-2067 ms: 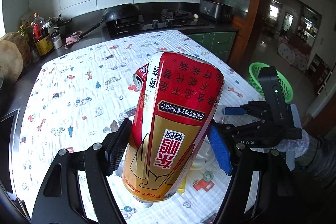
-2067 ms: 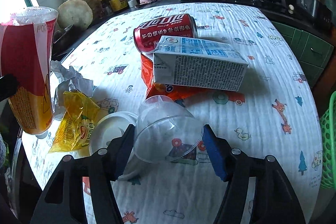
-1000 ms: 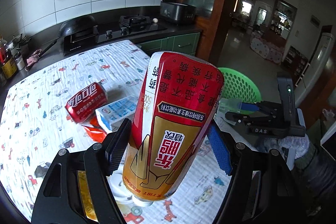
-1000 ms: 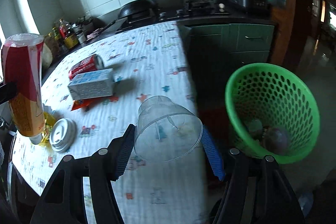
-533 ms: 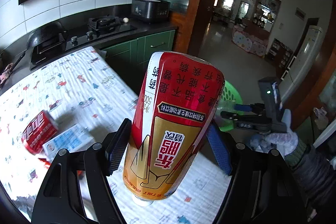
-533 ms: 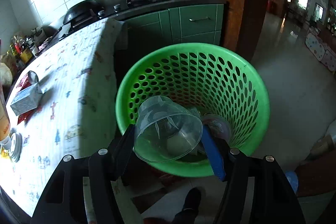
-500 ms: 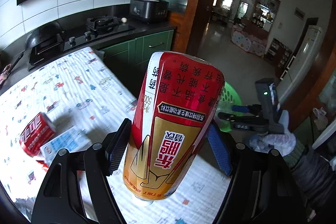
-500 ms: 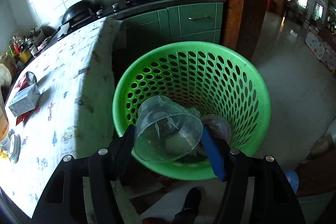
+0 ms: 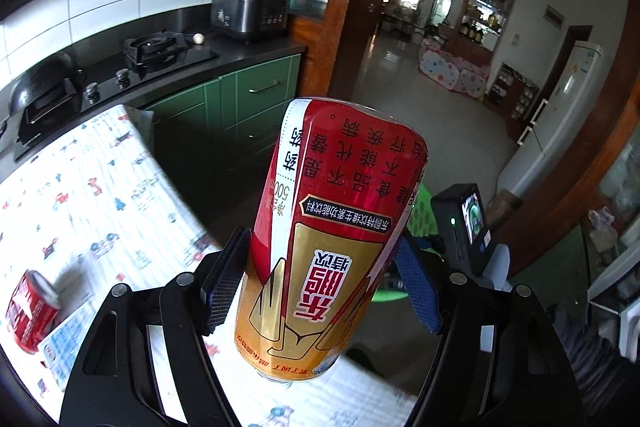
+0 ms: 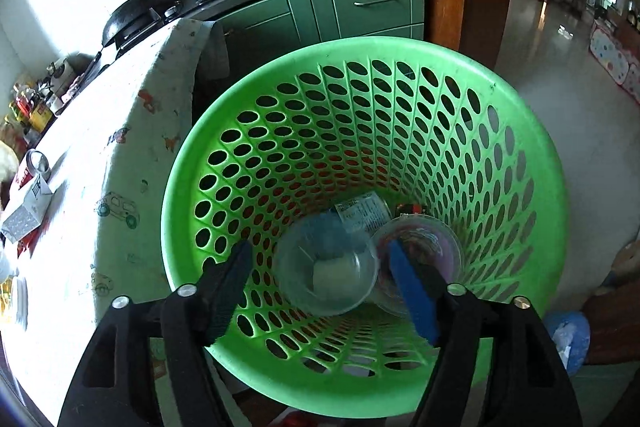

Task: Collect trash
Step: 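Carry the clear cup into the green basket and open the right tool while the left carries the bottle, then lower the orange juice bottle over the green basket and open the left tool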

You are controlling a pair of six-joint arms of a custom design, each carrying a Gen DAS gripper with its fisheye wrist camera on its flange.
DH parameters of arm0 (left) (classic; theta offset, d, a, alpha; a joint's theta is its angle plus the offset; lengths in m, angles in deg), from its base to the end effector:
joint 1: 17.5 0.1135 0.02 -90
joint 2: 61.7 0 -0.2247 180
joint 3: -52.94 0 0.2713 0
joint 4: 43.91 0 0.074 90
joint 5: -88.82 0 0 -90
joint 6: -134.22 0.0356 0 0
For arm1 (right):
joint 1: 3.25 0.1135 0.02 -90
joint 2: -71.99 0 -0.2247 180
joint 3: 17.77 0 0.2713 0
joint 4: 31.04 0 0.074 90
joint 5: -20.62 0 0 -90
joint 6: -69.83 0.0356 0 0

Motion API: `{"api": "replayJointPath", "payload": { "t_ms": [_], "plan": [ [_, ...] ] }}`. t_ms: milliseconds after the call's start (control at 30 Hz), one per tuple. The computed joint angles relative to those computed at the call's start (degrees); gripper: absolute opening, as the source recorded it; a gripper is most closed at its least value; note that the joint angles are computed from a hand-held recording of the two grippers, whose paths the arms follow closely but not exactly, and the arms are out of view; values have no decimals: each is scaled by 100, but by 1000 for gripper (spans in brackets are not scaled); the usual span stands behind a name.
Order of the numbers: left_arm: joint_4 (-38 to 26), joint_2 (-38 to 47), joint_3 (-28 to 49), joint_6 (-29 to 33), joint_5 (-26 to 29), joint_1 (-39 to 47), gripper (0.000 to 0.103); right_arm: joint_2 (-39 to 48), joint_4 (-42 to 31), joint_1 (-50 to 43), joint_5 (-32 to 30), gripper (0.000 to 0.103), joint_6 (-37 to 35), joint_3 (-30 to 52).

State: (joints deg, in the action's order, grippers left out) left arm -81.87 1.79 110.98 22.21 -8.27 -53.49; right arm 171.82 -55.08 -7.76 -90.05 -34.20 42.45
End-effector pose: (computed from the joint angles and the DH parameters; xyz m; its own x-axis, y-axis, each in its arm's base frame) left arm 0.2204 -0.1546 0.2137 -0.7069 0.0537 -0.7053 0.2650 0.9446 -0.1936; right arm 0.3150 -0.0122 0.0658 -0.8466 -0.1607 -0.5073 -0.2967 0.9339 0.1993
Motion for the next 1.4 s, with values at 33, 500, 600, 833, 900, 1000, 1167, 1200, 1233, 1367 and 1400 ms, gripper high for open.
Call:
{"api": "replayJointPath", "payload": {
  "t_ms": [33,500,600,833,900,1000,1167,1200,1233,1367,1400],
  "plan": [
    [53,107,63,-12,3,-34,71,-24,-12,-38,-48,69,-29,-10],
    [822,2803,1855,43,548,62,71,-1316,-148,-1188,-566,76,-704,-834],
    [897,3486,2397,11,614,50,71,-1392,-151,-1488,-727,78,-847,-891],
    [697,5116,3793,-161,765,-9,71,-1175,-123,-2073,-961,78,-1149,-849],
    [548,5547,4174,-194,752,-42,71,-1044,-77,-2193,-992,79,-1199,-806],
    [327,6135,4678,-226,700,-61,71,-878,-58,-2330,-1052,79,-1278,-756],
    [15,6769,5202,-251,647,-75,70,-630,49,-2403,-1109,79,-1316,-714],
    [-50,6862,5284,-259,670,-76,70,-601,57,-2402,-1104,79,-1315,-708],
    [-76,6910,5311,-261,709,-64,70,-582,68,-2400,-1101,79,-1310,-707],
    [-227,7126,5548,-194,732,-48,69,-597,65,-2385,-1138,79,-1278,-710],
    [-227,7156,5581,-174,716,-49,69,-606,64,-2394,-1150,79,-1283,-716]
  ]
}}
